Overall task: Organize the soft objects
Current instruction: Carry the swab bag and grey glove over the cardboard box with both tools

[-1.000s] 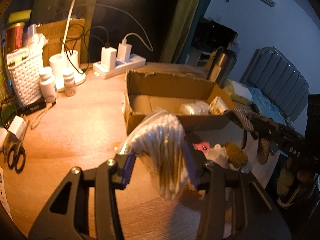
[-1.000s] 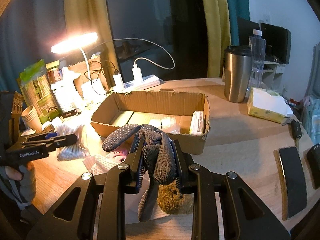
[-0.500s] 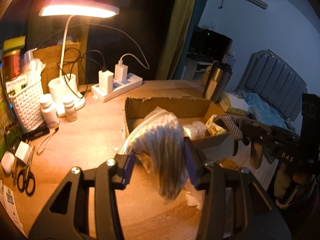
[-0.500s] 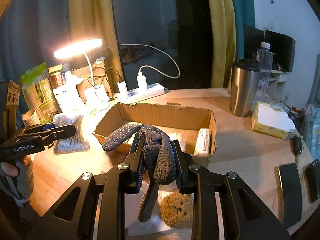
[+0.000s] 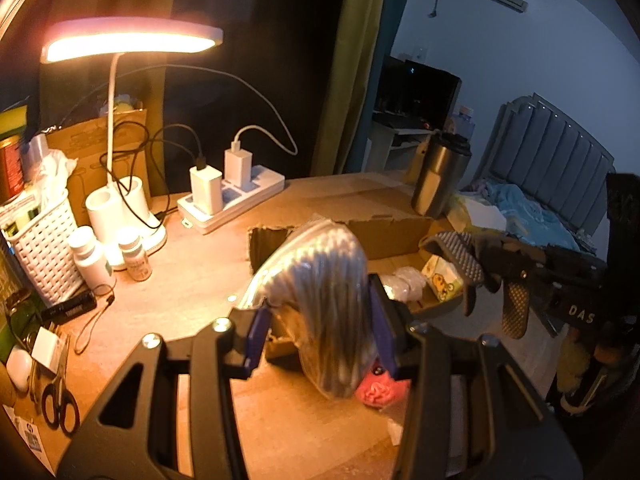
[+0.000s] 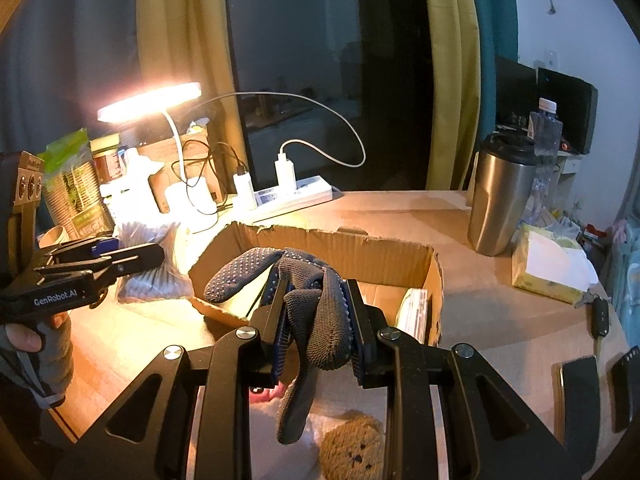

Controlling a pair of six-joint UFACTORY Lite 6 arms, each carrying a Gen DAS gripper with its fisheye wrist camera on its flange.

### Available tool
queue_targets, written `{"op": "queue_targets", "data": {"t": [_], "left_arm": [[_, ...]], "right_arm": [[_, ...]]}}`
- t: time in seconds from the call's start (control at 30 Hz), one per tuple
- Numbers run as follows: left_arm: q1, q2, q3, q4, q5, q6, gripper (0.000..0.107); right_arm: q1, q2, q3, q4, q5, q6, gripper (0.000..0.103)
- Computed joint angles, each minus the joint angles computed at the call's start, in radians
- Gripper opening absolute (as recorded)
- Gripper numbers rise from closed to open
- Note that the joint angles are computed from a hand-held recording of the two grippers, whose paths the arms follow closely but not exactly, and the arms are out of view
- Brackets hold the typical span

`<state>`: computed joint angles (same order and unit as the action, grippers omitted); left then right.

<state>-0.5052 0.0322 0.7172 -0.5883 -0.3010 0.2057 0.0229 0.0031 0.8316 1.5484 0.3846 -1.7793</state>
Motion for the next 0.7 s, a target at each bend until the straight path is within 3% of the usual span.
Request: {"op": "queue_targets", "data": {"t": [0.3, 0.7], "left_arm": [[0.029, 0.146, 0.108, 0.026, -0.018, 0.024, 0.046], [0.080, 0.315, 0.221, 0.271, -0.009, -0.194, 0.046]], "right_arm": [[0.021, 0.082, 0.090, 0.013, -0.017, -0.006, 0.027], [0.054, 0.206, 0.209, 0.011, -0.037, 0.013, 0.027]]}}
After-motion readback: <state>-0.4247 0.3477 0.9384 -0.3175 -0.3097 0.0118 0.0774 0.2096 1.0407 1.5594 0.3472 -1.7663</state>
